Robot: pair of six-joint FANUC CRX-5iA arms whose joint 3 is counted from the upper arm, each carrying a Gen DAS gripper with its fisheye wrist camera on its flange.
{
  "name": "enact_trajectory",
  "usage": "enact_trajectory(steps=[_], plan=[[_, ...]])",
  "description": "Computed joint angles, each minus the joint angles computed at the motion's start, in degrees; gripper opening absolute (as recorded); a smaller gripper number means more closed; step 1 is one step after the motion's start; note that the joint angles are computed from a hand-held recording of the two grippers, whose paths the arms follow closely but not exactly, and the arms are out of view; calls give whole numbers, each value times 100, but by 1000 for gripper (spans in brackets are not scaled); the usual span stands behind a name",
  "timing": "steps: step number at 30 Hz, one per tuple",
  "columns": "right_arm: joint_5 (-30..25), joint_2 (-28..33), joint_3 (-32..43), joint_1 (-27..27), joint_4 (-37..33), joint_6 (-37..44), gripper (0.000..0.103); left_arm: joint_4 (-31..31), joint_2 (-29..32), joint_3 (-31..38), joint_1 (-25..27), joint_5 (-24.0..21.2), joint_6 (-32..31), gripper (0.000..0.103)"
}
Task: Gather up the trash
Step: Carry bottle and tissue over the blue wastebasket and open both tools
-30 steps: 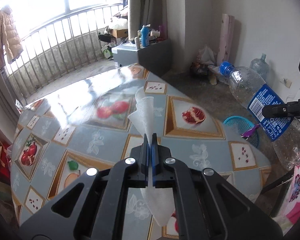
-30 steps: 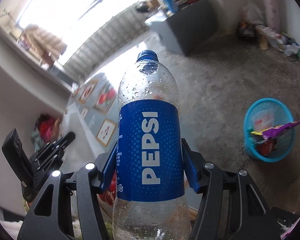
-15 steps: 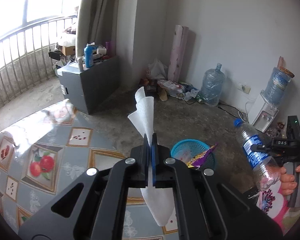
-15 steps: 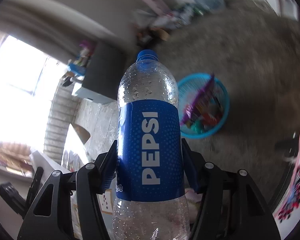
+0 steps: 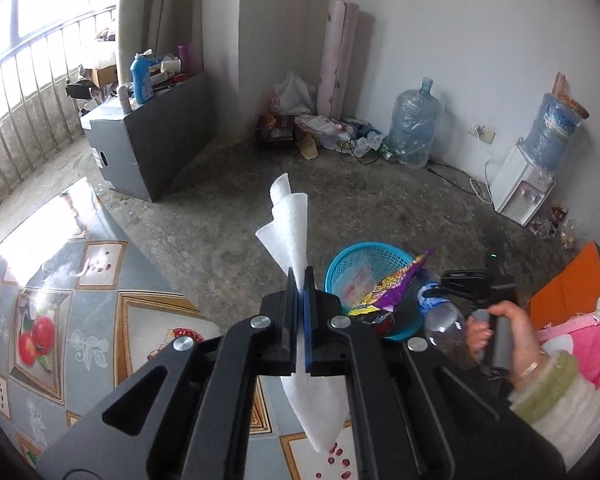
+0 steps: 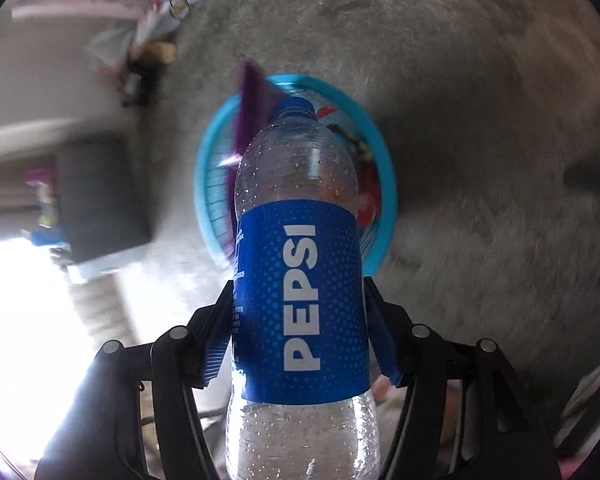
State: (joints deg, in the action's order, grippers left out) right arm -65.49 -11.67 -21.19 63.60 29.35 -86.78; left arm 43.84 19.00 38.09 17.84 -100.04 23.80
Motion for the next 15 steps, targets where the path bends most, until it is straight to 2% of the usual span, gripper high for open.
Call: enact_trajectory(steps=[2, 4, 5, 6, 7, 11, 15], plan=[[101, 32, -112, -170, -214, 157, 60, -100, -4, -10, -103, 5, 11, 0], [276, 22, -322, -161, -44, -117, 60, -187, 4, 3, -189, 5, 12, 0], [162, 55, -306, -96, 4, -243, 61, -232, 9, 4, -239, 15, 12, 0], [-28, 111, -299, 5, 159, -437, 67, -272, 10, 0, -281, 24, 10, 0], [-76, 129, -361, 75, 291, -564, 70, -320, 20, 4, -331, 25, 10, 0], [-224, -1, -637, 122, 669, -807, 71, -508, 25, -17, -553, 37, 85, 0], [-784, -88, -602, 369, 926, -993, 71, -604, 48, -10, -734, 23, 187, 0]])
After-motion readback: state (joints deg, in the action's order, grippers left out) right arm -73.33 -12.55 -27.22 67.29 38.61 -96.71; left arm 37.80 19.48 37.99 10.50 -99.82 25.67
